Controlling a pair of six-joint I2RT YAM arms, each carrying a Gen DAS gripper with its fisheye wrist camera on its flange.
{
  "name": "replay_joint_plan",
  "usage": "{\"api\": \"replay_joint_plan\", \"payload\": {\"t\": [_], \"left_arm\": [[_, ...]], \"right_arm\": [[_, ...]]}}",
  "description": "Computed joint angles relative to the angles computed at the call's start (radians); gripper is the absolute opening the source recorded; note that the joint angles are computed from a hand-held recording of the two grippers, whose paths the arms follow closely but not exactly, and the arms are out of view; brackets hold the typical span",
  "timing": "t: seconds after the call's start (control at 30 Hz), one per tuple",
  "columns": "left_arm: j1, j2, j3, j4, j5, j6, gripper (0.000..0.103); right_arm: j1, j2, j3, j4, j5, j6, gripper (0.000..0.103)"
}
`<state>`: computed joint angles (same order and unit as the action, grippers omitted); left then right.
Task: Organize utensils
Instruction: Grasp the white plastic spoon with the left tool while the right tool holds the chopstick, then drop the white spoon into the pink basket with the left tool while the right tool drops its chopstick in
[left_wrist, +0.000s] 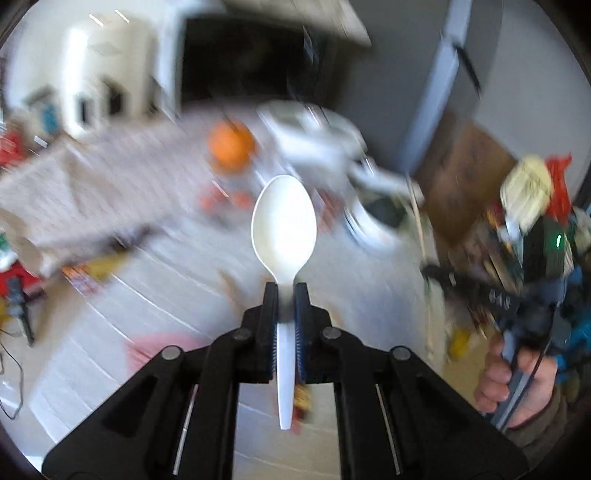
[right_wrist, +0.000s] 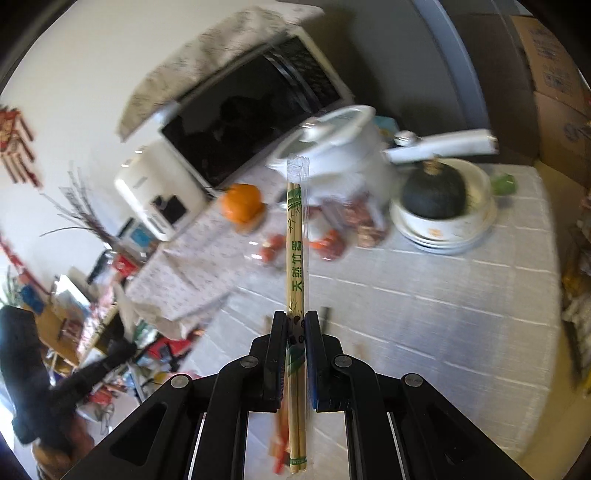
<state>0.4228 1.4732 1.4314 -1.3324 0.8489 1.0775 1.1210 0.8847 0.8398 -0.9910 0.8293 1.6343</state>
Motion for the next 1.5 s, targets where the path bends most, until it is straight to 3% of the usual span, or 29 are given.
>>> {"api": "replay_joint_plan", "payload": {"t": [0.1,0.3,0.63,0.83,0.9,1.07,1.2,1.3,1.5], "left_arm": [[0.084,0.115,0.027,0.110,0.104,-0.032,0.010],[0.100,0.162,-0.087,0.327,0.161,-0.133,0.010],[0.162,0.144,-0.255,0.509,0.191,-0.082,0.010],[0.190,0.262,-0.057,0.302,0.128,-0.111,0.010],[0.198,0.318,0.065,0.181,0.065,-0.146,0.016],[0.210,0.355,0.187,0.088,-0.068,-0.169,0.031],[0.222,0.397,0.248,0.058,-0.109,-0.164,0.032],[0.233,0.454,0.315,0.006,-0.110,-0.175,0.032],[0.240,0.489,0.365,-0.067,-0.103,-0.131,0.032]], "right_arm": [[-0.037,0.093,0.011,0.208,0.009,-0.158,0.009],[-0.057,0.330,0.114,0.459,0.031,-0.375,0.009],[-0.070,0.560,0.195,0.664,0.019,-0.514,0.010],[-0.069,0.617,0.193,0.780,0.017,-0.538,0.010],[-0.061,0.642,0.196,0.843,0.040,-0.557,0.010],[-0.047,0.778,0.251,1.008,0.105,-0.644,0.010],[-0.045,0.906,0.351,1.007,0.148,-0.677,0.010],[-0.037,0.969,0.391,0.989,0.201,-0.635,0.010],[-0.008,1.069,0.506,0.780,0.211,-0.540,0.011]]}}
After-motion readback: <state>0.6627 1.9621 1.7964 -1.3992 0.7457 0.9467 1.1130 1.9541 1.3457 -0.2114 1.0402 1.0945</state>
